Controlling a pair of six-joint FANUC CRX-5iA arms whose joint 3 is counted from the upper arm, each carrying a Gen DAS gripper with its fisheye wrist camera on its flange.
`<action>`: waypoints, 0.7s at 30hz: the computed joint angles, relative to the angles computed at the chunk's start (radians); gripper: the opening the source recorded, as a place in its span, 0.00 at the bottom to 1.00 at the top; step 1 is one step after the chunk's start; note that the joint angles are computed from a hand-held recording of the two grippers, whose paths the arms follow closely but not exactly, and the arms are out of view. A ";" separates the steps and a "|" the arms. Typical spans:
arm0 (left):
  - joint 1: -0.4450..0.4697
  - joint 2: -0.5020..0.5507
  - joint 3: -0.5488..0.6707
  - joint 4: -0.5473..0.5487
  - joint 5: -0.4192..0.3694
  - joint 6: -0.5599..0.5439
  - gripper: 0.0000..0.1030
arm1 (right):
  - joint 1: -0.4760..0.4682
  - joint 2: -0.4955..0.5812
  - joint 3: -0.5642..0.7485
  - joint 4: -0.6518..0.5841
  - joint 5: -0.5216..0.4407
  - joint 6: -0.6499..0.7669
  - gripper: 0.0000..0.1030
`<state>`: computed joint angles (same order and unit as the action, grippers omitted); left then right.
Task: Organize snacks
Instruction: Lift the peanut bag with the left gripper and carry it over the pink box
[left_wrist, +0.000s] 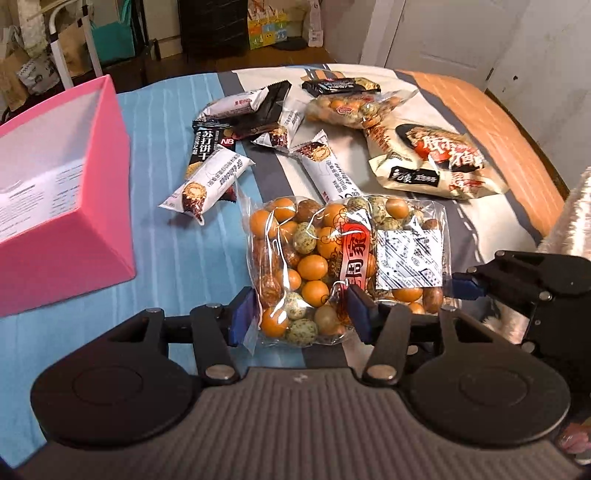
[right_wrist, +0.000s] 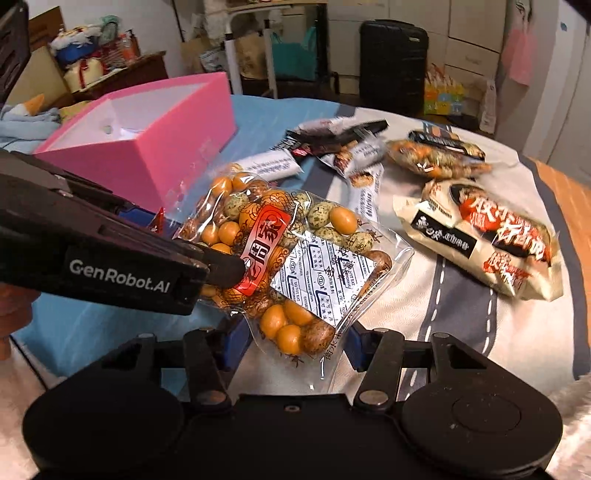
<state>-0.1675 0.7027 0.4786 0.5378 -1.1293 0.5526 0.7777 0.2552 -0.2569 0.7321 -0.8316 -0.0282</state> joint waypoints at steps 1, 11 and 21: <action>0.004 -0.001 0.009 -0.007 -0.017 0.017 0.51 | 0.005 -0.004 0.012 -0.018 -0.009 0.031 0.57; 0.058 -0.023 0.040 0.042 -0.083 0.040 0.51 | 0.033 -0.020 0.070 0.017 -0.060 0.148 0.56; 0.097 -0.076 0.028 0.069 0.008 -0.004 0.51 | 0.008 0.019 0.160 0.062 -0.010 0.251 0.56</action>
<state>-0.0707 0.6269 0.5063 0.6065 -1.1213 0.5488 0.7858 0.2740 -0.0965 0.7945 -0.8416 0.2226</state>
